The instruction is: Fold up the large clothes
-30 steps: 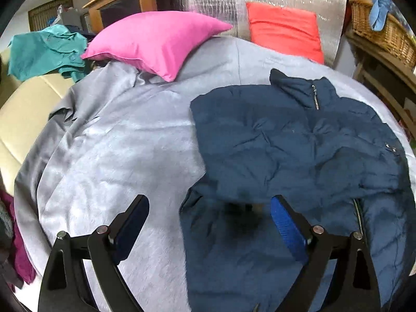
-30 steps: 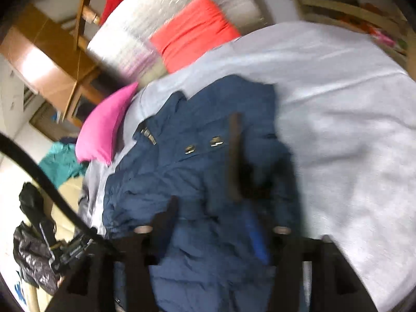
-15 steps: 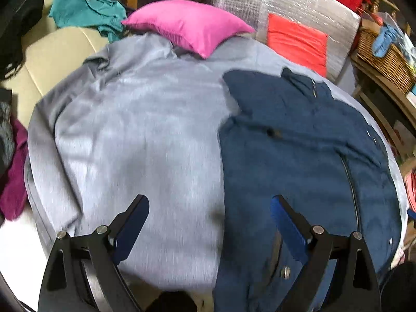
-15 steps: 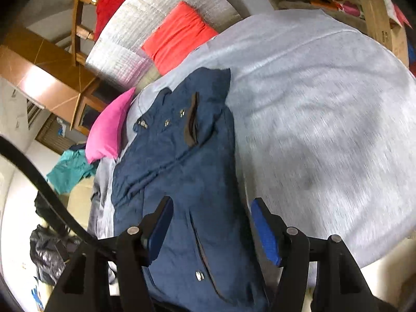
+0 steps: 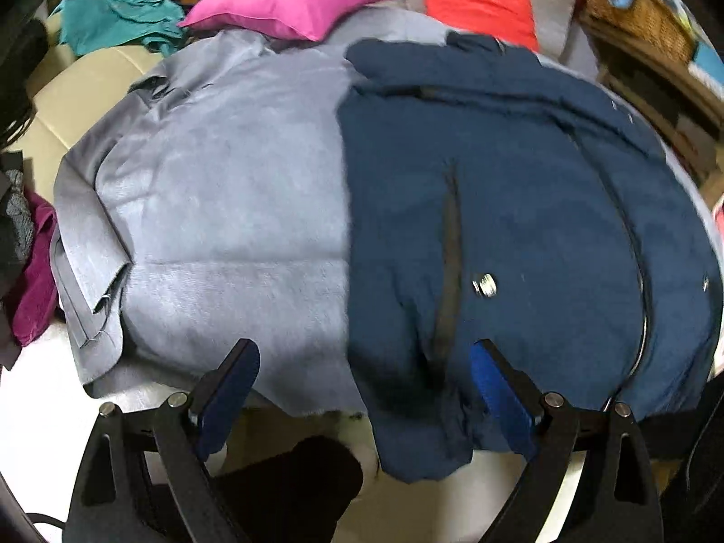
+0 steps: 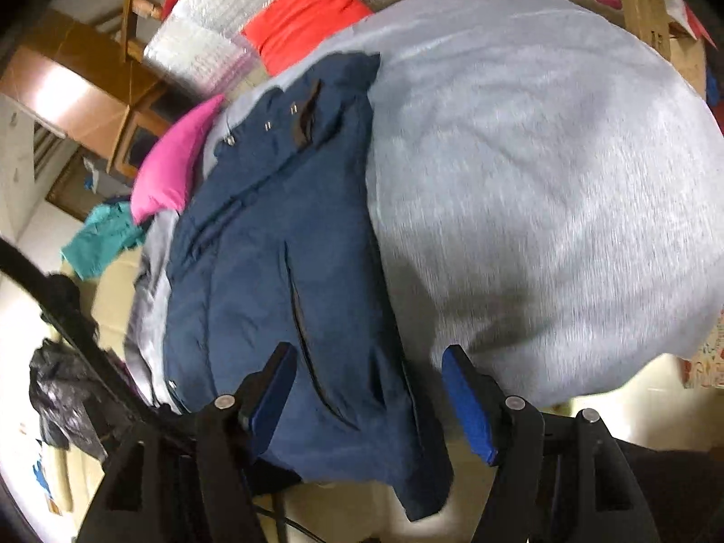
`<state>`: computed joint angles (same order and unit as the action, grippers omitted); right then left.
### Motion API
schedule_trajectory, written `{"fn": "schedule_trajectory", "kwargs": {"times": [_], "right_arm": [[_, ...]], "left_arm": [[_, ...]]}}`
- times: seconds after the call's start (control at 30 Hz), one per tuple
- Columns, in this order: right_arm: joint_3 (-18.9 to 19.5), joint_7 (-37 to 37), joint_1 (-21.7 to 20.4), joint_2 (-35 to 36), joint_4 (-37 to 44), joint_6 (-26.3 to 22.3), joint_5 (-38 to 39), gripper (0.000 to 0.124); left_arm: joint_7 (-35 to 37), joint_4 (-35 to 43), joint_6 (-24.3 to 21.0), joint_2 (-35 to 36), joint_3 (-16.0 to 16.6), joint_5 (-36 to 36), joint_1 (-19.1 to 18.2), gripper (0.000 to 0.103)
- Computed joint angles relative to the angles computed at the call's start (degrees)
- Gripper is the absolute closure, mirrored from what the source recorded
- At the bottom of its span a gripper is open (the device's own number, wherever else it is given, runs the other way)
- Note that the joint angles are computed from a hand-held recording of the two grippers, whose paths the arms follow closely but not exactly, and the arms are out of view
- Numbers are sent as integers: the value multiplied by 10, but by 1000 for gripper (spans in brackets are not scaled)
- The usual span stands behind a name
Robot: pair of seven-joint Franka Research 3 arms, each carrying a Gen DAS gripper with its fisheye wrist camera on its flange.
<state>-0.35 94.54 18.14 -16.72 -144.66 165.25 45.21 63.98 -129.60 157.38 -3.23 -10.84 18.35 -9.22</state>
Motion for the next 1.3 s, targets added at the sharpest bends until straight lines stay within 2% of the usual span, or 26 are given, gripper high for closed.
{"fn": "schedule_trajectory", "kwargs": {"times": [0.13, 0.23, 0.33, 0.77, 0.83, 0.93, 1.0, 1.1, 1.3], "right_arm": [[24, 46, -23, 4, -4, -2, -66, 53], [15, 39, -14, 8, -2, -3, -65, 53], [16, 45, -14, 14, 3, -5, -72, 53], [14, 29, -10, 28, 19, -20, -77, 53], [14, 26, -10, 30, 21, -24, -76, 53], [12, 22, -11, 34, 23, -38, -72, 53], [13, 21, -13, 34, 22, -48, -72, 53], [17, 23, -17, 35, 20, -61, -78, 53], [24, 50, -27, 55, 29, -88, -109, 53]], "left_arm": [[-81, -2, 9, -8, -11, 111, 8, 8], [-123, -3, 10, -13, -14, 161, 10, 8], [-142, -2, 8, -15, -13, 180, 10, 8], [-145, -5, 12, -17, -12, 187, 9, 8], [-119, -4, 10, -13, -8, 159, 5, 8], [19, 10, -21, 11, 3, -11, -15, 8], [76, 27, -55, 29, 2, -83, -17, 8], [119, 42, -79, 47, -4, -138, -14, 8], [228, 51, -77, 62, -14, -274, -5, 8]]}}
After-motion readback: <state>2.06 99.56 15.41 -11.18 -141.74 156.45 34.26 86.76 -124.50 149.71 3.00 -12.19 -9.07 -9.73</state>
